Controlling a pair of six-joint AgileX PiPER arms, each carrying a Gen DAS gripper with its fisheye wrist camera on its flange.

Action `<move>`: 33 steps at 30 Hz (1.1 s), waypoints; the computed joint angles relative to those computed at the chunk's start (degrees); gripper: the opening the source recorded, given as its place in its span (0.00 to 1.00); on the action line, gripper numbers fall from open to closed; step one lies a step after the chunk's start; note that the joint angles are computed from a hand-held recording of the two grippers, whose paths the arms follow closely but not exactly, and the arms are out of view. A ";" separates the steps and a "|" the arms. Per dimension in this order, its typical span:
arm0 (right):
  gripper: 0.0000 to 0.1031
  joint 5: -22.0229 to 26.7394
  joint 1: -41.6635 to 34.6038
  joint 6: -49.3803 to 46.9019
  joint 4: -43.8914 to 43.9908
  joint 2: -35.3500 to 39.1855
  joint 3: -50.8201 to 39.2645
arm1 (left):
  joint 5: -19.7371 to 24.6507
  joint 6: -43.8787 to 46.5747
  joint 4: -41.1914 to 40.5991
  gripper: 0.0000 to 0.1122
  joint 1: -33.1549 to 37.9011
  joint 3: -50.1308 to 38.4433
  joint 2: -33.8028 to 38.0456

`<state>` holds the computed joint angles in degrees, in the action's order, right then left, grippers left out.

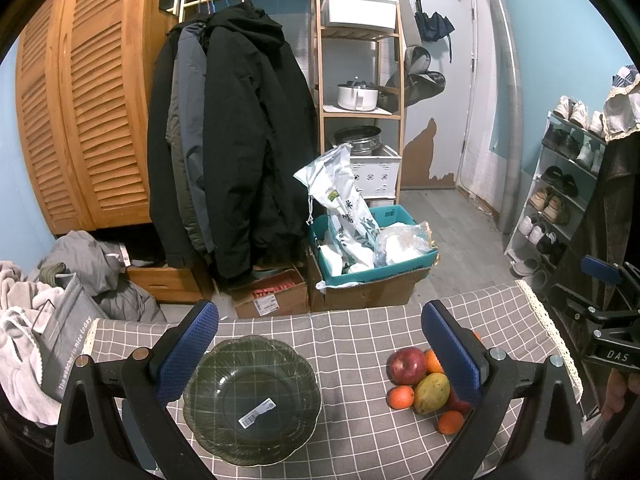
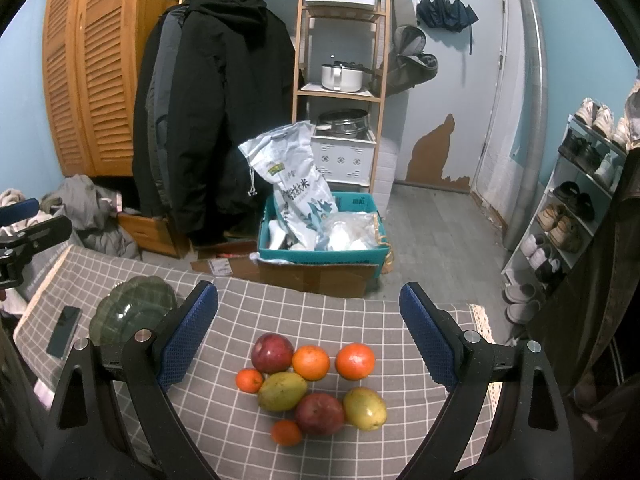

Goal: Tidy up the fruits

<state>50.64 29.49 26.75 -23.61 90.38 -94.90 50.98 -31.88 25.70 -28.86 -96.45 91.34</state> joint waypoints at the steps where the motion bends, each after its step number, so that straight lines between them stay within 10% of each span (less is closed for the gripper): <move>1: 0.88 0.00 0.00 0.00 0.00 0.00 0.00 | -0.23 -0.13 0.12 0.91 -0.02 0.27 -0.09; 33: 0.88 0.52 0.08 -0.30 0.09 0.54 -0.95 | -0.21 0.67 -0.15 0.91 0.66 0.25 -0.11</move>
<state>51.16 29.57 26.45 -23.52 90.92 -95.85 50.77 -31.21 25.55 -28.20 -96.20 91.23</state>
